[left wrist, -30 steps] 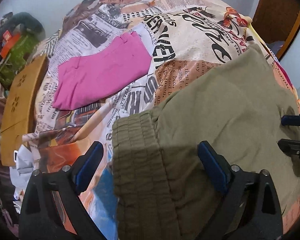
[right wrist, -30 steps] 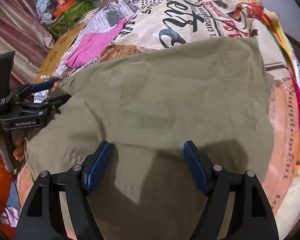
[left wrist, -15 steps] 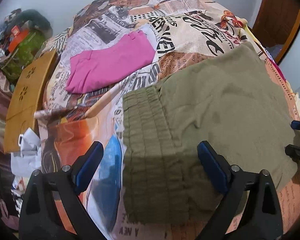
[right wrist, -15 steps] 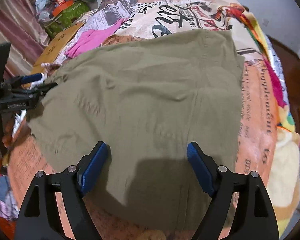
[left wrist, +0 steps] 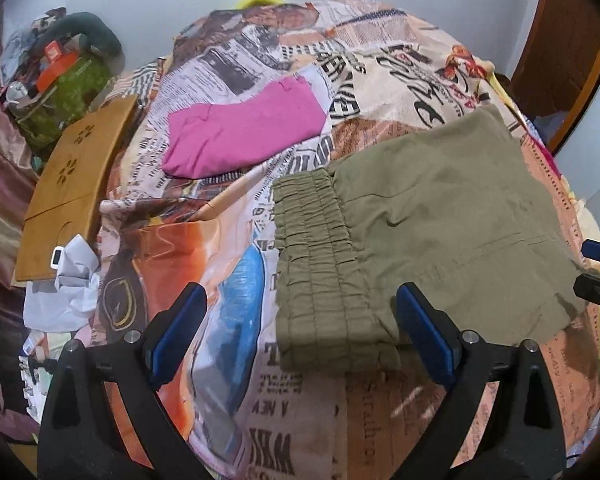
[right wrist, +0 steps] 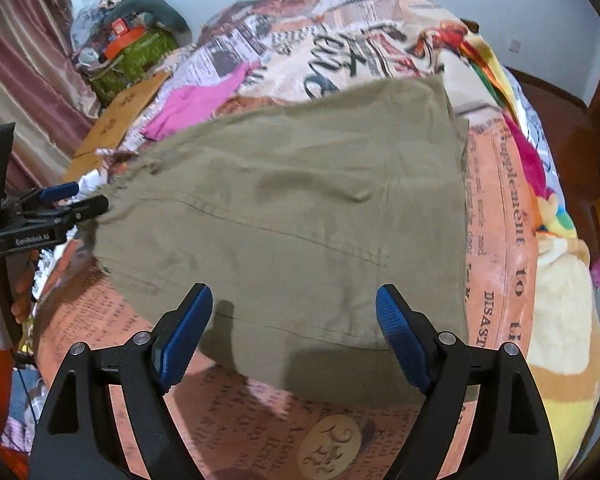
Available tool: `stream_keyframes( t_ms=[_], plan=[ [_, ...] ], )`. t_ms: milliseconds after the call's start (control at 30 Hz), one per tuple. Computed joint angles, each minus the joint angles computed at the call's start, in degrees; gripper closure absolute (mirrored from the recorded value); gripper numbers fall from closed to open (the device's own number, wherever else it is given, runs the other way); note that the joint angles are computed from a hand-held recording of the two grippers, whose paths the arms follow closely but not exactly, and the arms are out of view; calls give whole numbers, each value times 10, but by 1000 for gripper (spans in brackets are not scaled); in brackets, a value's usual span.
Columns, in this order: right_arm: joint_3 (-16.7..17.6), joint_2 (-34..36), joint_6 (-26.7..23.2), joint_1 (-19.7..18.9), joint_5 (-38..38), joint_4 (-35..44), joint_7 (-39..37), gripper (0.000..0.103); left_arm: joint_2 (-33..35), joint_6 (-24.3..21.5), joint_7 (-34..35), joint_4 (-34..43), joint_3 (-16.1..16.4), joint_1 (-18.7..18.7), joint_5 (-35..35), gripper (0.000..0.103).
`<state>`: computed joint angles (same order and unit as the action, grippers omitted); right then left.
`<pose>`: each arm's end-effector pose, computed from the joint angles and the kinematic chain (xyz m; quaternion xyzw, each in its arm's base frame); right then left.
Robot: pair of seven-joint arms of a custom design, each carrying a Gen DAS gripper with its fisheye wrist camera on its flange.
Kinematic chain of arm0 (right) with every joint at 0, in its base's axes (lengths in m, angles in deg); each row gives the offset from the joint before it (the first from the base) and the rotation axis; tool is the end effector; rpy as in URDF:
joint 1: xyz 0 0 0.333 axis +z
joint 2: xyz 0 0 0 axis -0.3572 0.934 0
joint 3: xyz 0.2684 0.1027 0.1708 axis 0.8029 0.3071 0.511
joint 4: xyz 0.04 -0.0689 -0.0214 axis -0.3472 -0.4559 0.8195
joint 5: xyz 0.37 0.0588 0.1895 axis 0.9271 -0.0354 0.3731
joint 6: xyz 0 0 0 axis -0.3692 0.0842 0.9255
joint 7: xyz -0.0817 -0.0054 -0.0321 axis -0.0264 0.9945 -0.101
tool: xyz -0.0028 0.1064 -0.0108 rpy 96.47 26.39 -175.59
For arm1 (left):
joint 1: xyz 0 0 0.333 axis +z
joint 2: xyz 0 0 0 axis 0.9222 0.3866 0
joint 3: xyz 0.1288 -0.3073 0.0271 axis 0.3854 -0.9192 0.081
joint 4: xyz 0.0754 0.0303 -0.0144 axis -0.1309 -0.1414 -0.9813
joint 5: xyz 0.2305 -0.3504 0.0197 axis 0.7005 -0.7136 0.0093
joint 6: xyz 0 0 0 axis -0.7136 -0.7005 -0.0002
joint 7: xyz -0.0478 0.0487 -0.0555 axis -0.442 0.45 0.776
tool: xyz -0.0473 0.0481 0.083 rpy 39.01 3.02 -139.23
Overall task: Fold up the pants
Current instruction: 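Press the folded olive pants flat with both open grippers, then close the left gripper on the elastic waistband of the pants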
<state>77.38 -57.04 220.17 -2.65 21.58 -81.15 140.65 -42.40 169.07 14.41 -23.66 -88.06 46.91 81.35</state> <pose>0.5926 0.2511 0.5822 -0.5734 0.7741 -0.1221 0.2388 0.7508 -0.3440 0.5653 -0.4459 0.8584 -0.2180 0.1297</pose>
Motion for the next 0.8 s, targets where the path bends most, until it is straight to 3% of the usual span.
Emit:
stream_keyframes(
  t_ms=[200,367,700,800],
  plan=[
    [2,16,21,7,-38,24,27,22,-22,-23,-6,-21,-30,34,-69,7],
    [3,48,17,10,-24,52,12,21,-34,-33,-15,-46,-30,39,-87,7],
    [1,80,-15,20,-17,71,-10,20,15,-172,-1,19,-63,64,-174,7],
    [1,76,-8,17,-4,65,-15,20,33,-191,-1,47,-65,60,-183,7]
  ],
)
